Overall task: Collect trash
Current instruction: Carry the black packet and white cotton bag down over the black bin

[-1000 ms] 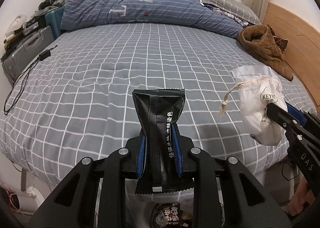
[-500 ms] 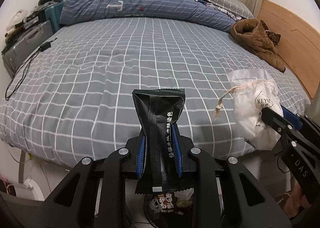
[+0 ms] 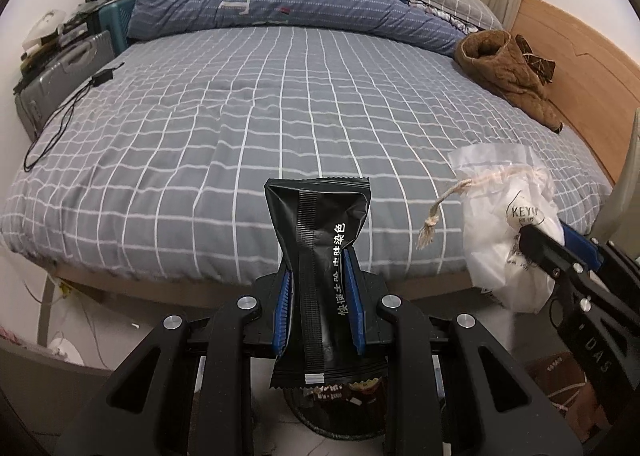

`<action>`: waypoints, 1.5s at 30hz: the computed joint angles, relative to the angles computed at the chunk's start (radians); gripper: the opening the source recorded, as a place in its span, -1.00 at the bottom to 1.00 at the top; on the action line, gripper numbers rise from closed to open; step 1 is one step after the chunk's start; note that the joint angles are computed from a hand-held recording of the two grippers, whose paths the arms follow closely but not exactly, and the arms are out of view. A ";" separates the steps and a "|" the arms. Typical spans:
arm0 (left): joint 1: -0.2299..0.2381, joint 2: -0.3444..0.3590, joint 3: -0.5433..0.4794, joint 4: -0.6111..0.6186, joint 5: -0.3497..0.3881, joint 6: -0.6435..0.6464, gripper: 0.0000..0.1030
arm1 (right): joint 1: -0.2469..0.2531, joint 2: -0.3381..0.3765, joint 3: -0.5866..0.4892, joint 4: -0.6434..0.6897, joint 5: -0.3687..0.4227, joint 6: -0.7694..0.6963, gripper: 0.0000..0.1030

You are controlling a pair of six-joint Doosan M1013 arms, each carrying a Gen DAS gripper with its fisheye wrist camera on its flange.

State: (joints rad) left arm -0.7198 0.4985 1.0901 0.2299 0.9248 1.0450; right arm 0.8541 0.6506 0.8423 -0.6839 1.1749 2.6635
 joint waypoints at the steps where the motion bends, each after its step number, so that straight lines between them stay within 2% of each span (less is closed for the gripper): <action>1: -0.002 -0.005 0.008 0.000 0.001 -0.003 -0.55 | 0.004 -0.001 0.002 0.004 0.005 0.001 -0.43; 15: -0.014 -0.064 0.147 -0.024 0.011 -0.026 -0.55 | 0.036 -0.020 0.068 0.060 0.032 0.039 -0.43; 24: 0.001 -0.034 0.190 -0.083 -0.007 0.008 -0.55 | 0.008 -0.015 0.148 0.184 -0.019 0.048 -0.43; 28: 0.006 -0.009 0.186 -0.105 0.011 0.041 -0.55 | -0.007 0.005 0.152 0.243 -0.021 0.026 -0.43; 42: 0.025 0.050 0.170 -0.145 0.045 0.067 -0.55 | -0.034 0.085 0.084 0.364 0.015 -0.064 -0.42; 45: 0.029 0.052 0.172 -0.145 0.045 0.066 -0.55 | -0.033 0.099 0.063 0.375 0.030 -0.096 -0.34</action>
